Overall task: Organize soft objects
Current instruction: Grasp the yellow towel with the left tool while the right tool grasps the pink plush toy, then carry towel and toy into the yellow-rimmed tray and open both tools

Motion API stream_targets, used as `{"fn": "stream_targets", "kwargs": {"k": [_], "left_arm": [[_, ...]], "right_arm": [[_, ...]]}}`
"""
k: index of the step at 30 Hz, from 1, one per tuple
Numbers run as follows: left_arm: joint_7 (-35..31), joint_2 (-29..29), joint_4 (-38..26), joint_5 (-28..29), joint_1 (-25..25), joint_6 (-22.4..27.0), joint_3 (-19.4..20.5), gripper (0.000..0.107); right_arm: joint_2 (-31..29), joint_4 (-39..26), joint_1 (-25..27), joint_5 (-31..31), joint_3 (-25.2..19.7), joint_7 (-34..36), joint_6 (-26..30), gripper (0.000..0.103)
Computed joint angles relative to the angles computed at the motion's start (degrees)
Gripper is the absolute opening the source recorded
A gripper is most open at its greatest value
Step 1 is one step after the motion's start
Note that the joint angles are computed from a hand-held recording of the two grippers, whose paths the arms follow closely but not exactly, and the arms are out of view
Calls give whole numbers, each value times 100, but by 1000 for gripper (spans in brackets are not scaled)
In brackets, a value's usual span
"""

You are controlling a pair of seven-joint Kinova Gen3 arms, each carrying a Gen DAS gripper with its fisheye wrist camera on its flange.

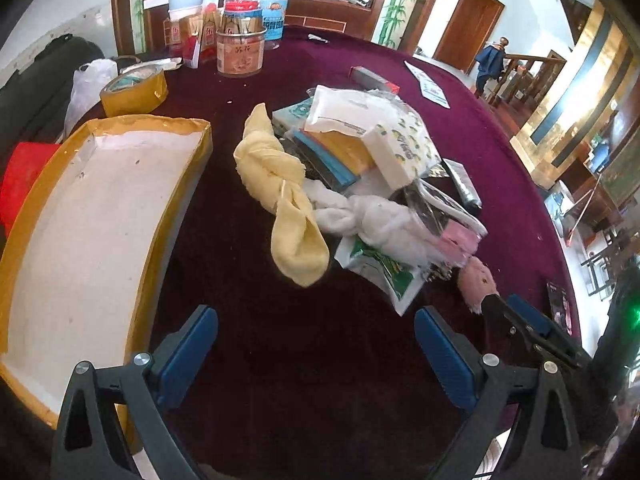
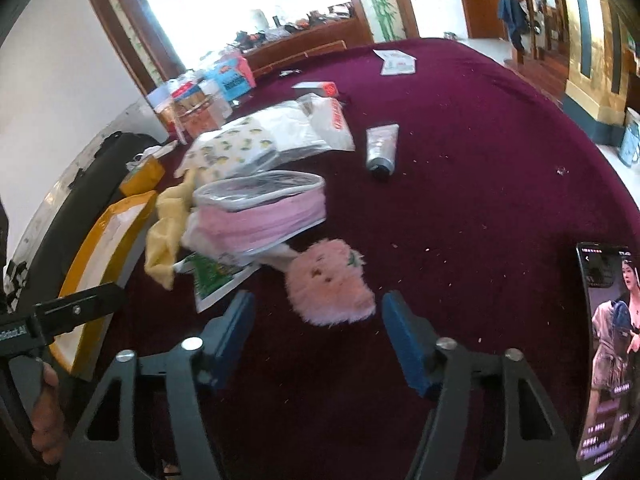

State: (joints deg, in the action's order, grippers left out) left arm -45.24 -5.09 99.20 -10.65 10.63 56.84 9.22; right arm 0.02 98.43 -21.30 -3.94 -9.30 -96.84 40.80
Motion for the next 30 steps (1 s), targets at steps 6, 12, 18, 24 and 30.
{"fn": "stream_targets", "kwargs": {"k": [6, 12, 18, 24, 30], "left_arm": [[-321, 166, -158, 384, -191, 49, -249, 93], [-628, 493, -646, 493, -394, 172, -423, 87], [-615, 1275, -1473, 232, -365, 605, -657, 86], [-902, 2023, -2016, 339, -479, 1086, -780, 51], [-802, 1352, -1181, 521, -490, 616, -764, 43]], "right_arm": [[266, -210, -4, 63, 26, 17, 39, 56], [521, -354, -91, 280, 28, -159, 108, 42], [518, -281, -218, 529, 19, -316, 19, 36], [525, -293, -253, 609, 14, -343, 59, 36], [511, -284, -242, 577, 11, -304, 65, 35]]}}
